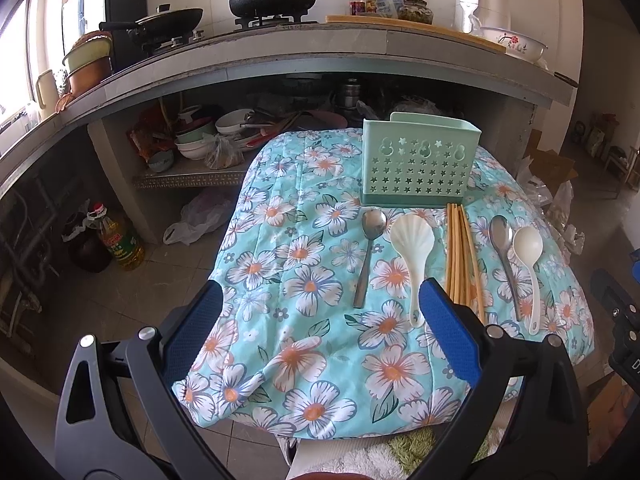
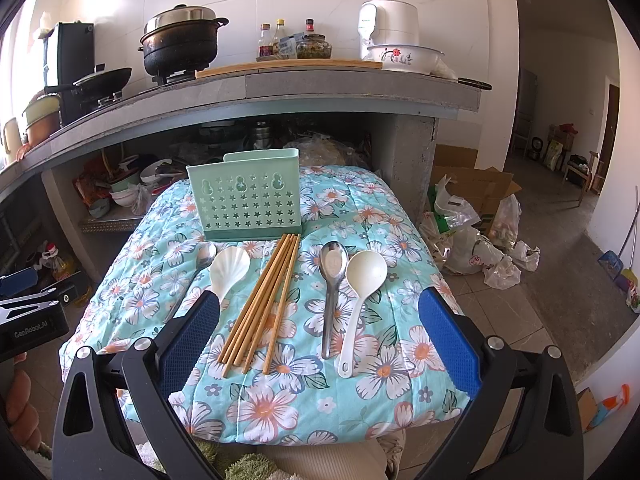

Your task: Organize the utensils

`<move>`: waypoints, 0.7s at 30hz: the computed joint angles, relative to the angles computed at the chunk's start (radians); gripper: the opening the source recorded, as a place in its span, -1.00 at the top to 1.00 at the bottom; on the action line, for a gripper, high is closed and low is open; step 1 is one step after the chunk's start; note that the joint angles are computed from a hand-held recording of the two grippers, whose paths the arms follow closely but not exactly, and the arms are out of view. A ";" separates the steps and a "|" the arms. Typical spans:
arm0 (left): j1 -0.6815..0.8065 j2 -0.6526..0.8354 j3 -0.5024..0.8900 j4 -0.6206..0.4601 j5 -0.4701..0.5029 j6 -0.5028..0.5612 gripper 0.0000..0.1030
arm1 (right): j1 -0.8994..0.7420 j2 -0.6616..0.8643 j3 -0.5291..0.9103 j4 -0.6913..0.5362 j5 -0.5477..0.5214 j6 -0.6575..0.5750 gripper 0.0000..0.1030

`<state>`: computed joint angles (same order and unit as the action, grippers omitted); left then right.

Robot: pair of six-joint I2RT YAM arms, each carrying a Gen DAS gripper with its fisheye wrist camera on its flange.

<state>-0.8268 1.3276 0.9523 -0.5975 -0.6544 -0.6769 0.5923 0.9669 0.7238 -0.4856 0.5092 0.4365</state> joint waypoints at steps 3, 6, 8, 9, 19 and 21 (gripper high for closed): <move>0.002 -0.002 0.001 -0.002 0.002 0.001 -0.84 | -0.001 0.000 0.000 0.001 -0.001 -0.002 -0.88; 0.003 -0.003 0.000 -0.002 0.004 0.001 -0.84 | -0.001 0.000 0.000 0.000 -0.001 -0.002 -0.88; 0.001 -0.002 0.001 -0.003 0.001 -0.001 -0.84 | 0.000 -0.001 0.000 0.001 0.001 -0.002 -0.88; 0.004 -0.005 0.000 -0.004 0.003 0.001 -0.84 | 0.000 -0.001 0.000 -0.001 0.001 -0.002 -0.88; 0.005 -0.006 -0.002 -0.002 0.004 0.001 -0.84 | -0.001 0.000 0.001 -0.001 -0.001 -0.002 -0.88; 0.004 -0.006 -0.002 -0.003 0.004 0.001 -0.84 | 0.000 0.002 0.000 0.001 -0.001 0.000 -0.88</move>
<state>-0.8225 1.3213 0.9506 -0.6008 -0.6500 -0.6763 0.5928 0.9692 0.7234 -0.4849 0.5085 0.4364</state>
